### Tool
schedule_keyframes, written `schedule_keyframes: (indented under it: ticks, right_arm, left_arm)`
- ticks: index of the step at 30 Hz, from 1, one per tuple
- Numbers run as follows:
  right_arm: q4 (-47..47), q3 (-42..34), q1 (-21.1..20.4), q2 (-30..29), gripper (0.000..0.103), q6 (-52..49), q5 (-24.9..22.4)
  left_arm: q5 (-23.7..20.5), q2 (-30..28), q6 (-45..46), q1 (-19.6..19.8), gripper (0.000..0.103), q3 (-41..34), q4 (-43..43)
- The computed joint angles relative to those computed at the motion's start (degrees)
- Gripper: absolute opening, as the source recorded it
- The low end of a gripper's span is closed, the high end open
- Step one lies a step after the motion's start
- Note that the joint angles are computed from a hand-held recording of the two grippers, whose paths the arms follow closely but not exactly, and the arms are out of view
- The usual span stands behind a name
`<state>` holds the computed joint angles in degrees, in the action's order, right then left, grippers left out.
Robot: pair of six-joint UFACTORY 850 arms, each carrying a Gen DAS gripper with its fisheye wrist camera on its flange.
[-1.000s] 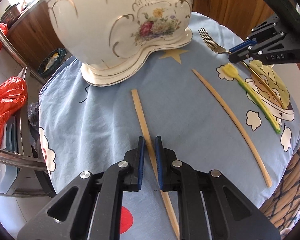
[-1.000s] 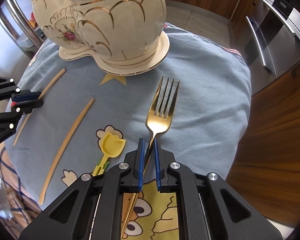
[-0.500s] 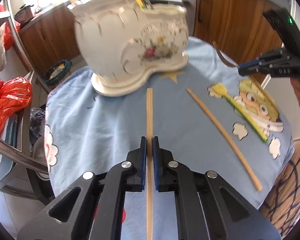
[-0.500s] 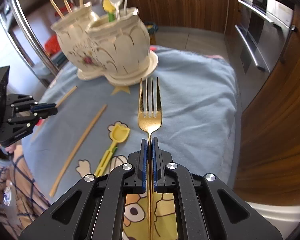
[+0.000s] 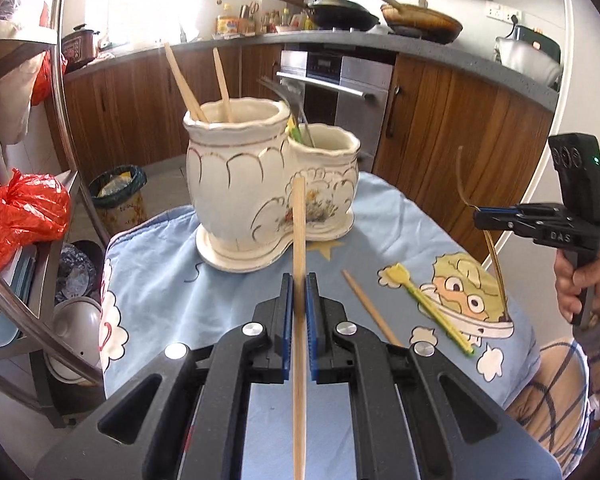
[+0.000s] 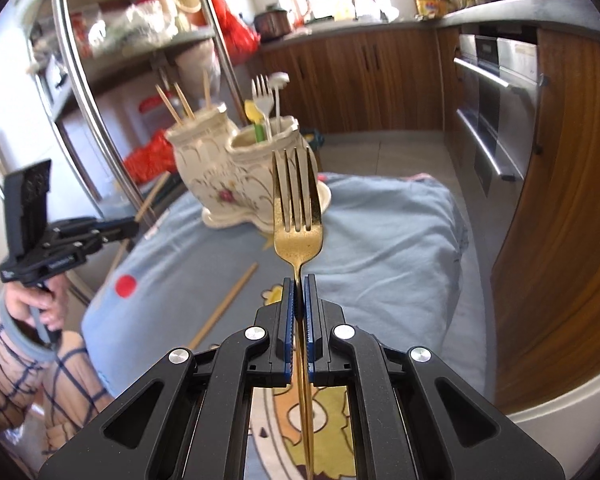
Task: Organize utensils
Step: 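Lift the chopstick to the holder with the left tool while the right tool carries the gold fork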
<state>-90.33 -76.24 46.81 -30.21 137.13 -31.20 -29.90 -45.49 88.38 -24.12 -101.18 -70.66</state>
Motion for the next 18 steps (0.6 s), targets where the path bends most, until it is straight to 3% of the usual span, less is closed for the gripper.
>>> schedule_keyframes:
  ticks: [13,18]
  right_arm:
    - [-7.4,0.7,2.4,1.1,0.006,5.5,-5.4]
    - [-9.2,0.3,2.2,1.3,0.006,5.8,-6.8]
  left_arm:
    - [-1.6,3.2,20.9,-0.2,0.006,5.1,-22.0]
    - [-2.5,3.5,24.2,-0.2,0.006,5.2,-26.7]
